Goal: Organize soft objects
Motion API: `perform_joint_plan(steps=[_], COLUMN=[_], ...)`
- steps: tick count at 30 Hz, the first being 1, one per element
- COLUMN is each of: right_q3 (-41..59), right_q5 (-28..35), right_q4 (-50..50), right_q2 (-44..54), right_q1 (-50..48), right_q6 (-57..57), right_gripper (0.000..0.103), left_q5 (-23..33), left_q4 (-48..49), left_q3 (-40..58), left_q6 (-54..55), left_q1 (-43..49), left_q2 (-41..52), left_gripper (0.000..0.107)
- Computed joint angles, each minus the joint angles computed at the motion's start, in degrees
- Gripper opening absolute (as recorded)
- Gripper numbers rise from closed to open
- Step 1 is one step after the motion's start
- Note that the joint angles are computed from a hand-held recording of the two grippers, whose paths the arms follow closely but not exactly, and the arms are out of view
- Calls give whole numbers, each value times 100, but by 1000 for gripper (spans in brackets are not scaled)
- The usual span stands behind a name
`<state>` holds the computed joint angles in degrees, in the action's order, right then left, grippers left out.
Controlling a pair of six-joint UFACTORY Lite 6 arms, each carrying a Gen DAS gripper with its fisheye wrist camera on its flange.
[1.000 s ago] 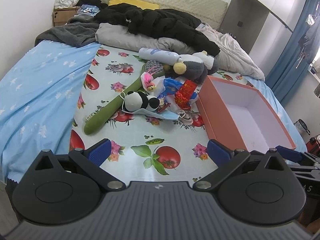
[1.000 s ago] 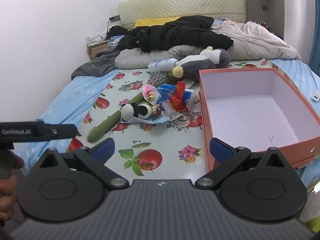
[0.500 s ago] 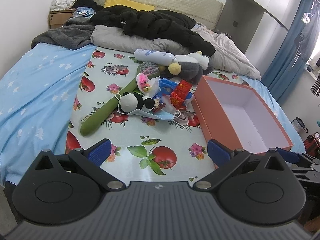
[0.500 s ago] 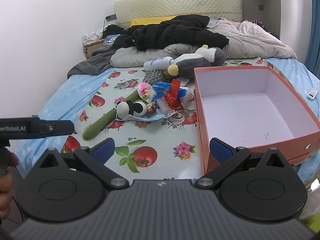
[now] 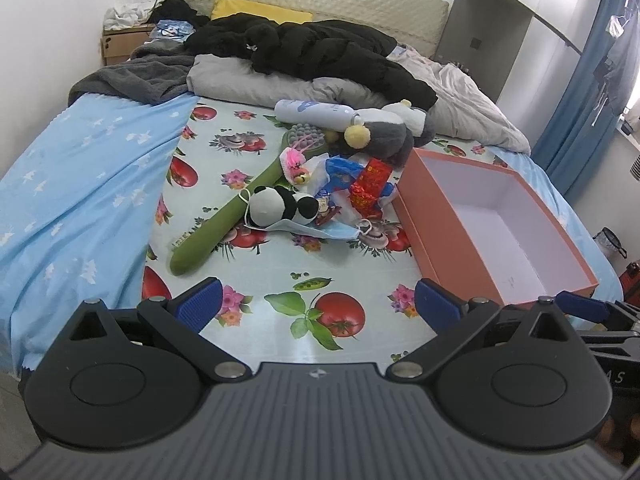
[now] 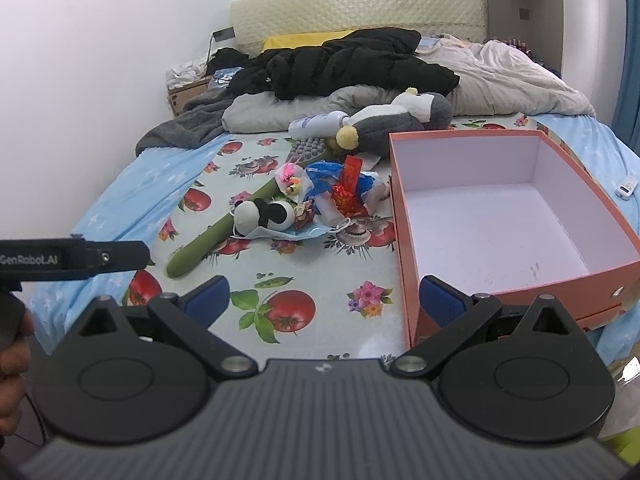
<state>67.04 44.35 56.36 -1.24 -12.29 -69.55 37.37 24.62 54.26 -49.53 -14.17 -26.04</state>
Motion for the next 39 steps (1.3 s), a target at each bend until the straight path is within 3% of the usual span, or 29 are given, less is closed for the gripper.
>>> perform_joint_plan(steps=[17, 25, 30, 33, 39], right_q3=[-65, 79, 234, 362, 734], right_q5=[-60, 60, -101, -147, -387], right_q4=[28, 93, 143, 219, 111], right_q2=[117, 341, 615, 834, 1377], right_q1=[-10, 211, 429, 527, 837], right_q6=[-148, -273, -357, -441, -250], right_gripper=[103, 103, 95, 80, 80], left_q5=[-256, -759, -1045, -1232, -1499], left_q4=[-130, -1168, -1867, -2383, -3254], left_q3=[-118, -189, -135, -62, 198], left_q6=[87, 1215, 2012, 2586, 3589], left_q1=[108, 708, 1145, 1411, 1828], left_q2=[160, 292, 596, 863, 1557], left_gripper=[103, 102, 102, 102, 102])
